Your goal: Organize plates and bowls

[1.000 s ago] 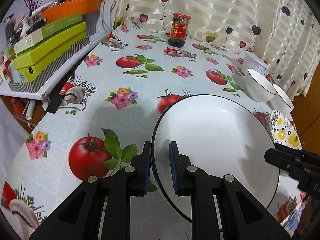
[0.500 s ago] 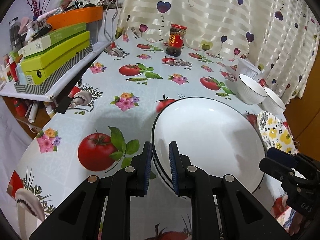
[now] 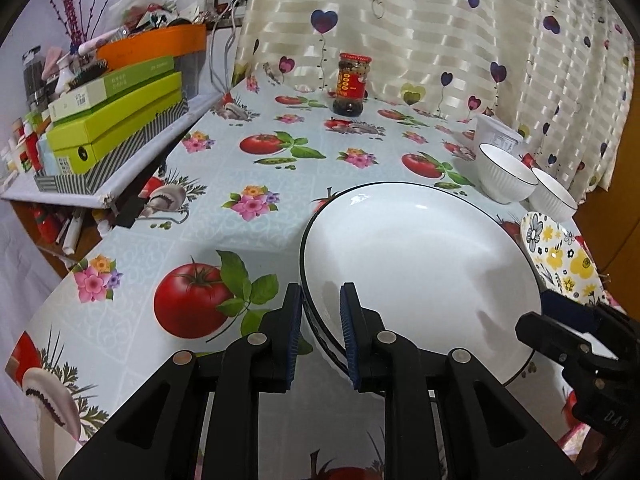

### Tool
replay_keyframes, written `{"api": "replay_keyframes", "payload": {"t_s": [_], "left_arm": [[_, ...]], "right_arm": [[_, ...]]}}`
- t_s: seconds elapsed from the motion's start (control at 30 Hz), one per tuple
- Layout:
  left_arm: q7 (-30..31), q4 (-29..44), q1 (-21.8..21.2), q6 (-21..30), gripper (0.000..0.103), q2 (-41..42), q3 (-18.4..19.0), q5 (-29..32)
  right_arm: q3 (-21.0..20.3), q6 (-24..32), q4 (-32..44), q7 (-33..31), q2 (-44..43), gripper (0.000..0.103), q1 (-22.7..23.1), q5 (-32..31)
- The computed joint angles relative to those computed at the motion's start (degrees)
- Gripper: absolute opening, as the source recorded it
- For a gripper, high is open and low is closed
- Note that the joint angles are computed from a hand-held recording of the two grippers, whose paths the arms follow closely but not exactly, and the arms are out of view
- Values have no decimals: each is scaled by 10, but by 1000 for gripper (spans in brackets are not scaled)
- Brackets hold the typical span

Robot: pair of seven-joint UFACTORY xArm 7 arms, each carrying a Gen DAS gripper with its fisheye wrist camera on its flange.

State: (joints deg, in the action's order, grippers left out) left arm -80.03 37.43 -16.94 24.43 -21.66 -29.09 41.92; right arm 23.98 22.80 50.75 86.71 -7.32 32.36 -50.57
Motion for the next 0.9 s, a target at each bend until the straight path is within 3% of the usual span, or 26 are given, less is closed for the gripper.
{"api": "replay_keyframes", "payload": {"t_s": [0.3,0.53,0.9], "left_arm": [[-39,-2,14,-22,26,8,-7,30],[-20,4,-4,0,26,4,1,11],[-20,3,-9,6,26,6,1,-2]], "right_arm": [[6,-5,-2,70,3,54,-8,-79],[3,22,0,105,9,55,0,-138],[-8,-5,-21,95,-12,55,1,-100]]}}
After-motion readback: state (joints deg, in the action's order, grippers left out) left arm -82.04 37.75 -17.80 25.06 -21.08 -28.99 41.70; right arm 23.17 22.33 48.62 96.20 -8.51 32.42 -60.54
